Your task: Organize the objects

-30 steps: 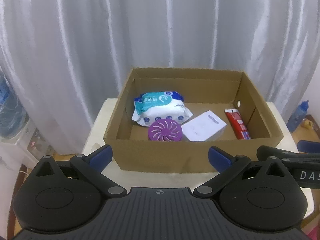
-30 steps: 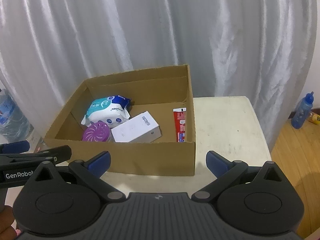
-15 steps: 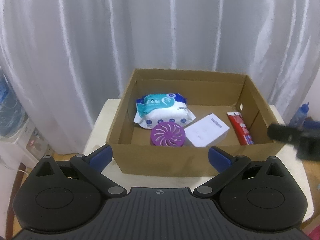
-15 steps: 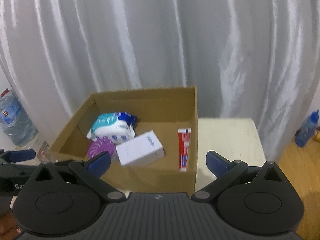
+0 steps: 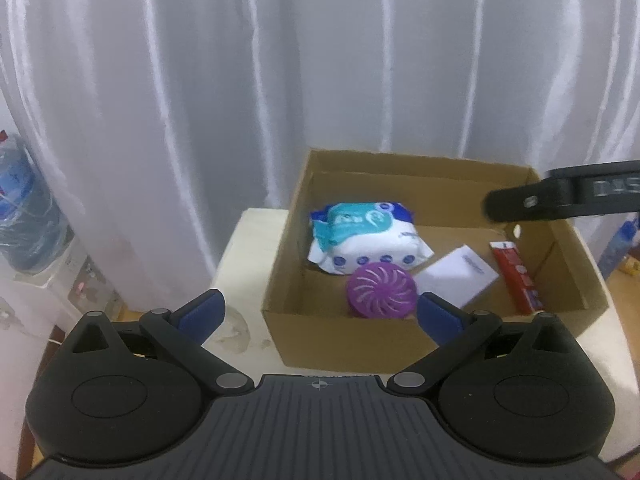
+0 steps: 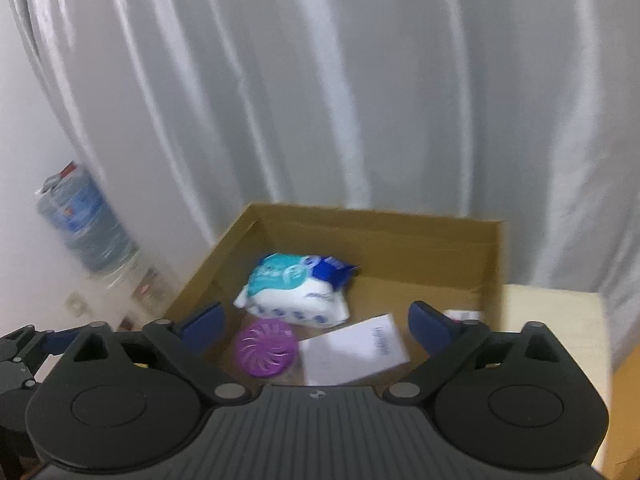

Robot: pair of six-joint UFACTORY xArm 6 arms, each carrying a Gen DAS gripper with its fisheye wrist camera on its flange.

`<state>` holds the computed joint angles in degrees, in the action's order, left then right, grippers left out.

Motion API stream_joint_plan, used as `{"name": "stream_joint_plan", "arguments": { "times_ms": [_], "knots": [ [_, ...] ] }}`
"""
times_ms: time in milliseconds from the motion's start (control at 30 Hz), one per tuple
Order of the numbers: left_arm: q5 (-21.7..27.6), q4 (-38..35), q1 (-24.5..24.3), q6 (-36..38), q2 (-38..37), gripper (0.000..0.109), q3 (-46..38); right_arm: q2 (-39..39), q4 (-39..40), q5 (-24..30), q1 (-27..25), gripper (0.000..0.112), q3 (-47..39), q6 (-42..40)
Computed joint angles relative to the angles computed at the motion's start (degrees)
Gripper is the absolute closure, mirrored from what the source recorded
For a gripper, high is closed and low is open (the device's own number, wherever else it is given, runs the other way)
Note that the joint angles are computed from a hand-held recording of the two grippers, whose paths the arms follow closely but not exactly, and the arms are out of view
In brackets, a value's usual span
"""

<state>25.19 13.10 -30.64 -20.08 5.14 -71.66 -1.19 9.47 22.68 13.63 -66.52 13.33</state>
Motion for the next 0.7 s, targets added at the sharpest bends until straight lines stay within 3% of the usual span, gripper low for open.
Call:
{"name": "stream_joint_plan", "arguments": {
  "times_ms": [200,433,567,700],
  "knots": [
    [0.69,0.01,1.29,0.38,1.30,0.006,-1.37,11.49,17.24,11.93,-1.25,0.046,-12.59,-10.08],
    [1.16,0.22,2.16,0.41,1.87,0.006,-1.99,19.92,20.02,17.93,-1.62,0.057,-20.94,-9.60],
    [1.38,0.35,2.18,0.49,2.00,0.006,-2.26,22.67,21.15,21.21,-1.84,0.070,-23.93,-9.31],
    [1.52,0.13,2.24,0.61,1.95,0.006,-2.23,22.61,21.60,21.43,-1.53,0.070,-23.74,-10.16]
  ]
}}
